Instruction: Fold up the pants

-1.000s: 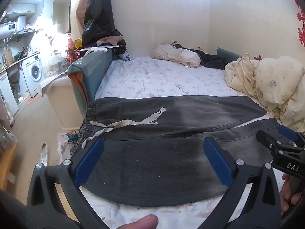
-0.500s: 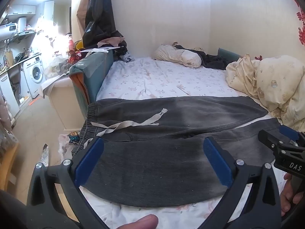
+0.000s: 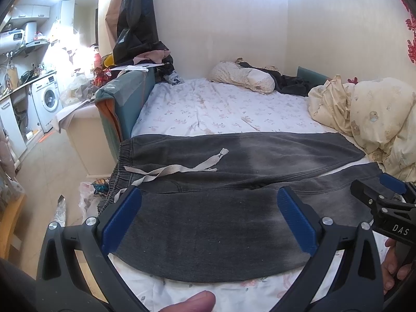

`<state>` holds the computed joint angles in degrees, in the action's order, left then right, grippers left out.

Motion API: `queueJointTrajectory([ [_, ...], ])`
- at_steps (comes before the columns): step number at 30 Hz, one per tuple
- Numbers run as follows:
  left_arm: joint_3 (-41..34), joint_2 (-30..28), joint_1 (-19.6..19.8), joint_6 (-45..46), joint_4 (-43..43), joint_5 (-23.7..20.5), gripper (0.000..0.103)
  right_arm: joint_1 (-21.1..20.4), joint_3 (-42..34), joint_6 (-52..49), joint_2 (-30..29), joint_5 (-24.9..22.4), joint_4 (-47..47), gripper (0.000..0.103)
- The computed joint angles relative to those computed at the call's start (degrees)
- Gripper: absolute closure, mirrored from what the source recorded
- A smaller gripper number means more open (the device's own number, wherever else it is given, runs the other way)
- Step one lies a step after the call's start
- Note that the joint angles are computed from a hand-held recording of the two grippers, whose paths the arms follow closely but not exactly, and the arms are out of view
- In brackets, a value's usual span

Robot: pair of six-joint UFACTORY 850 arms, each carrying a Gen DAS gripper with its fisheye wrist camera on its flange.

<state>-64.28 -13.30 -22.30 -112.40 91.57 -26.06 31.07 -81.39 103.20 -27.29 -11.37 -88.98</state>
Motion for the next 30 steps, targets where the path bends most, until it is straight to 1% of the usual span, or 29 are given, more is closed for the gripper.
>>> queueJointTrajectory([
  [4,0.1,0.0,0.0,-0.5,0.5,0.0,0.0,0.0,0.2,3.5,0.0,0.2,-3.4,0.0],
  [12,0.0,-0.1,-0.1,-0.4,0.4,0.1,0.0,0.0,0.3,3.4,0.0,0.3,-3.5,0.0],
  [16,0.0,0.0,-0.1,-0.1,0.2,-0.1,0.0,0.1,0.5,5.3,0.2,0.3,-5.4,0.0],
  [23,0.1,0.1,-0.1,-0.1,0.3,-0.1,0.0,0.2,0.5,4.6,0.2,0.2,-4.5,0.0],
  [25,0.1,0.1,-0.1,-0.1,0.3,-0.2,0.0,0.1,0.7,5.8,0.3,0.4,-5.8,0.0],
  [30,0.2,0.3,-0.1,-0.3,0.5,0.0,0.0,0.1,0.5,4.1,0.1,0.6,-4.1,0.0],
])
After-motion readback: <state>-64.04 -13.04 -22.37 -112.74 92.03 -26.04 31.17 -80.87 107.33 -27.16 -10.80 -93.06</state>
